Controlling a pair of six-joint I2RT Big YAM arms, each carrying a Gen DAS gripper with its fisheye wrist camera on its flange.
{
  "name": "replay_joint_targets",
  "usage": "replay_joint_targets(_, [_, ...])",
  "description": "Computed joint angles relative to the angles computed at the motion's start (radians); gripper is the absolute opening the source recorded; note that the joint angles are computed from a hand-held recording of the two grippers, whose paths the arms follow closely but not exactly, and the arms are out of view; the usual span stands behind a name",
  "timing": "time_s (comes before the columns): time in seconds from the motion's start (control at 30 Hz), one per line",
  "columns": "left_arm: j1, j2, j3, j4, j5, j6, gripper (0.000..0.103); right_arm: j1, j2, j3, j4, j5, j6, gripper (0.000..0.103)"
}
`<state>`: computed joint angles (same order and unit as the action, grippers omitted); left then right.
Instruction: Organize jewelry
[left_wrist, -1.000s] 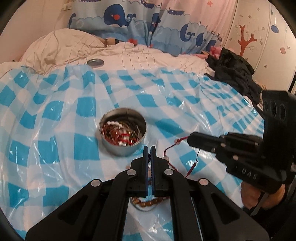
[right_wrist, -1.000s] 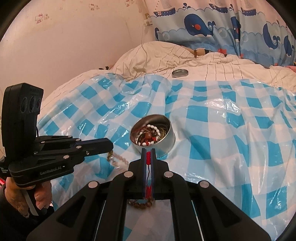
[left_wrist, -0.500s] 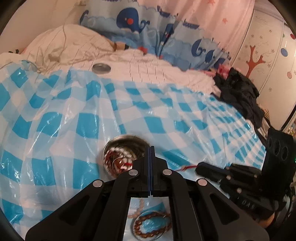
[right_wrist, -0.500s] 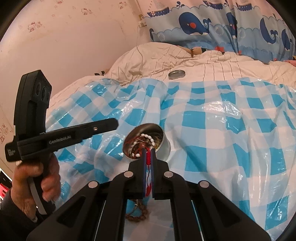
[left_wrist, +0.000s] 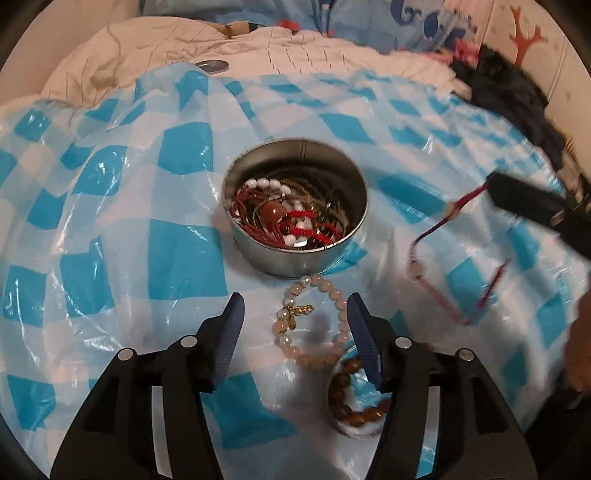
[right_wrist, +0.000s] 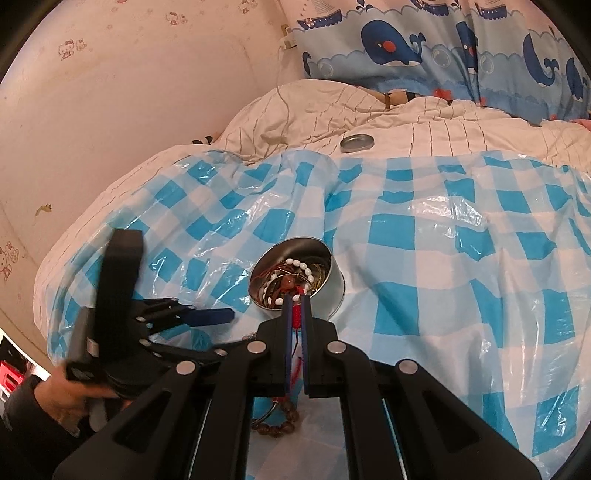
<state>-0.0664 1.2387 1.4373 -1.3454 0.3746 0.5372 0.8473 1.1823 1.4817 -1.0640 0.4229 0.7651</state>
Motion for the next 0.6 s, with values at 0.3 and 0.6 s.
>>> replay_joint_targets(0.3, [0.014,0.010,0.026,-0.100,0.032,0.059,0.007,0.002,-0.009,0.002,0.010,0.008,-0.002,0.005])
replay_joint_targets(0.6, [0.073,0.057,0.208,-0.164,0.309,0.050,0.007,-0.011,-0.033,-0.005,0.032,0.009,0.008,0.005])
